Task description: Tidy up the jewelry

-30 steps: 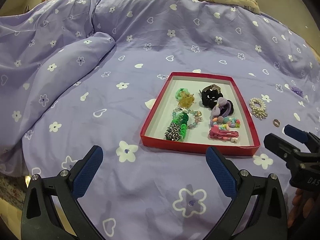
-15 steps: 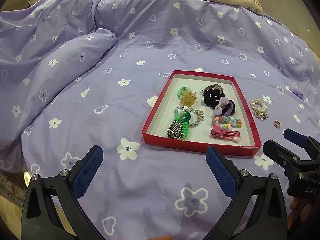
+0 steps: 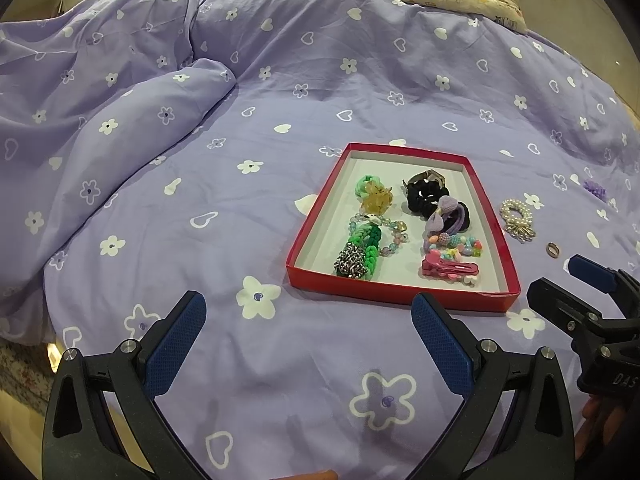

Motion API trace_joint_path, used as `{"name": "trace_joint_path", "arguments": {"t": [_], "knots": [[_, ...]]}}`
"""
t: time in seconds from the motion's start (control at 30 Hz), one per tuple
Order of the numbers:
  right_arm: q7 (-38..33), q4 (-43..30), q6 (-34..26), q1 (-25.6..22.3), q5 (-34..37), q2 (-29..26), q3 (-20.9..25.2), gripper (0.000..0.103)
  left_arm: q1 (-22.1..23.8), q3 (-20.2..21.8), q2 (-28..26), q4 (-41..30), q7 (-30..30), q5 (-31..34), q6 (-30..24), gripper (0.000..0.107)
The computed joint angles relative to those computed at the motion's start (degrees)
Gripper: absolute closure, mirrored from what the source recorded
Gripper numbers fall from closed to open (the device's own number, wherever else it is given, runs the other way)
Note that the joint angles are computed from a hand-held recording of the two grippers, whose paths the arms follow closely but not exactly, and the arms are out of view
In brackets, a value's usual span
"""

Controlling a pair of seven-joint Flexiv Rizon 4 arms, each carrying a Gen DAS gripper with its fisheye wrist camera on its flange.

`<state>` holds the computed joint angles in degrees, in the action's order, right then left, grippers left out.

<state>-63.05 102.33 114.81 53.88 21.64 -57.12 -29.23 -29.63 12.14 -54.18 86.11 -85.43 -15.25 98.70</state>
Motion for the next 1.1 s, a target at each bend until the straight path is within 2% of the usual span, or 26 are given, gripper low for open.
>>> {"name": "trace_joint_path", "arguments": {"t": [1.1], "knots": [[-0.52, 0.06, -0.11, 0.48, 0.0, 0.22, -0.14, 0.002, -0.03, 0.04, 0.32, 0.53, -0.2, 0.06, 0.18, 0.004]]}}
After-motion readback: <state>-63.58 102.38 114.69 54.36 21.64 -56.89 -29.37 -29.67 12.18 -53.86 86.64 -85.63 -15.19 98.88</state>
